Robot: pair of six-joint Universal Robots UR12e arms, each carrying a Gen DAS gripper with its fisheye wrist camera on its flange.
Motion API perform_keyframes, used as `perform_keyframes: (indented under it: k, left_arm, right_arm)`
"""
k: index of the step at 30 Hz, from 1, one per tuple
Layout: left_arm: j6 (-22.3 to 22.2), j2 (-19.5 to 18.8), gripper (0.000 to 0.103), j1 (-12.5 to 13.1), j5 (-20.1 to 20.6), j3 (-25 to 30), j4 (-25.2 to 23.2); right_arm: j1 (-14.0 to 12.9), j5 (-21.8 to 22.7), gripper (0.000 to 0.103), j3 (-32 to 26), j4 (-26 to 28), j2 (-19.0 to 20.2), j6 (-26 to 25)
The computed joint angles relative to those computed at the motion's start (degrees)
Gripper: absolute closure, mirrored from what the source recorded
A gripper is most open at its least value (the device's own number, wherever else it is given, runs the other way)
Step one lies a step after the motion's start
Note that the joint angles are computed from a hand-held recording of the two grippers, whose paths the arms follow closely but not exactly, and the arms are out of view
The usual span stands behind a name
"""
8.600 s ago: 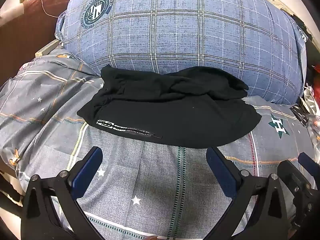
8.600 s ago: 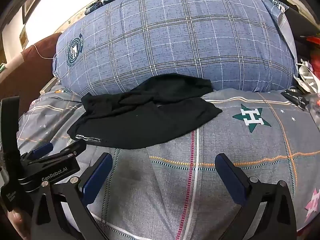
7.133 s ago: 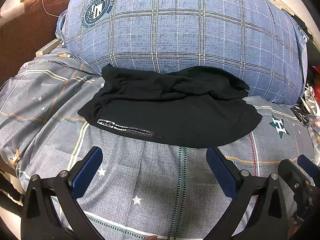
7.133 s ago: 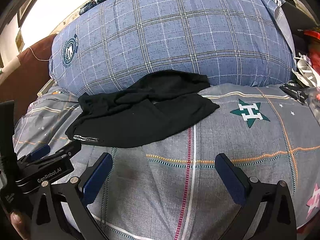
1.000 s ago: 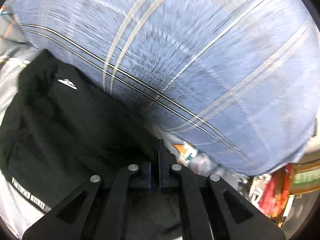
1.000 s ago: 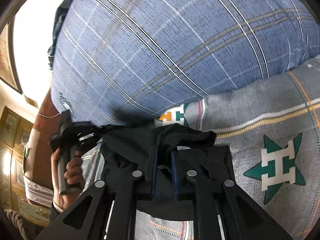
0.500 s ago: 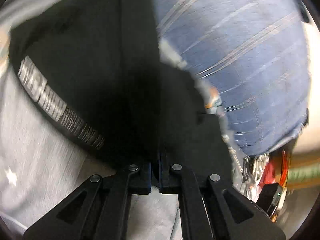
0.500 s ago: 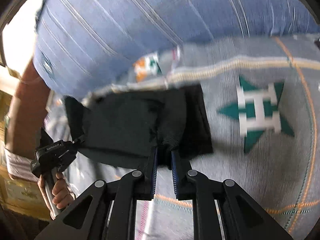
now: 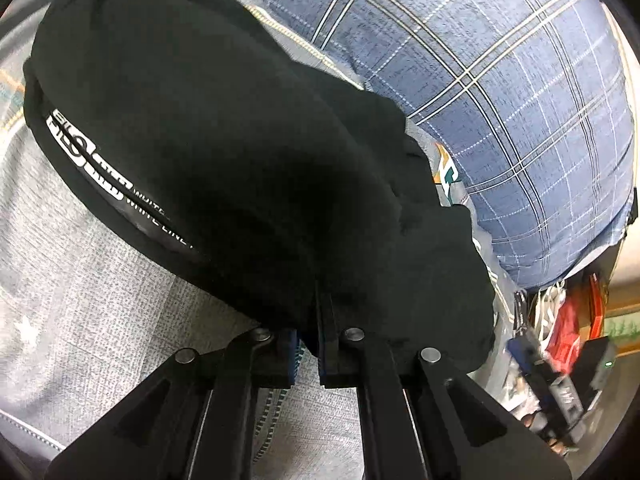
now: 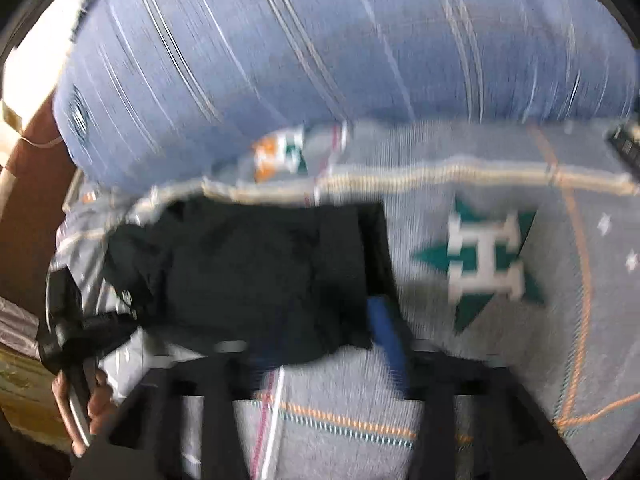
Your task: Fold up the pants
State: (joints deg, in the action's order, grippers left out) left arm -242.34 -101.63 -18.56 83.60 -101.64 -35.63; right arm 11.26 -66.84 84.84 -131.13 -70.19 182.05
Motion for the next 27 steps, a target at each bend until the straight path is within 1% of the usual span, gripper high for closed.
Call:
perform_keyframes:
  k: [1,3,6,8,9,10,11,12,15,17,19,22,27]
  left_arm:
    - [0.5,-0.2,0.100,-0.1,0.4,0.5,-0.7]
    - [0.8,0.1,0.100,0.1,0.2,-0.1,-1.0]
    - [0.1,-0.3,0.100,0.3,-0.4,-0.1,-0.4]
    - [0.4,-0.3,0.100,0.2,-0.2,-0.2,-0.3]
    - [0.4,-0.8,0.100,-0.1,0.3,0.4,-0.6]
    - [0.7,-0.8,0.100,-0.1,0.5,0.5,-0.8]
    - [0.8,-0.8,0.100,-0.2,0.7,0.5,-0.9]
    - [0.9,-0.8,0.100,-0.2,0.8,0.5,-1.0]
    - [1.1,-0.8,0.100,-0.3,0.8,0.6,-1.3]
    - [1.1,-0.9,0.100,-0.3,0.8,0.6,-1.4]
    - [1.0,-1.0,0.099,-0.3,0.8,0.7,-1.5]
    - [1.1,-1.1,0.099,-0.4,1.0,0.8,-1.7]
    - [1.2,-1.1,0.099,-0.6,1.1,0.9,-1.9]
  right_arm:
    - [0.0,-0.3,0.031,0.5,-1.9,-0.2,0.5]
    - [0.4,-0.9,0.031,-0.1,-2.6,0.7,1.5]
    - [1.3,-3.6,0.037,-1.8,-2.7,2.6,2.5]
    - [1.9,-4.9,0.048,-2.6,-3.5,3.7,3.0]
    - [2.2,-5.3,0.050,-3.1,-3.4,4.2,3.1]
    - [2.6,-6.1,0.065,-3.7,-2.4,4.7,2.5]
    - [2.9,-6.7,0.088,-4.3,-1.3,5.2,1.7]
    - [3.1,-7.0,0.095,-4.8,-0.1,5.4,0.9]
    - [3.7,-9.8,0.098,-4.6,-0.9,5.0,0.0]
    - [3.7,-10.8,0.098,-4.2,-1.9,4.6,0.2]
    - [3.4,-10.9,0.098,-3.7,-2.9,4.3,1.1]
    - [3.2,-11.1,0.098,-4.1,-2.0,4.4,1.3]
    - [3.7,-13.3,0.098,-4.8,-0.7,4.9,0.8]
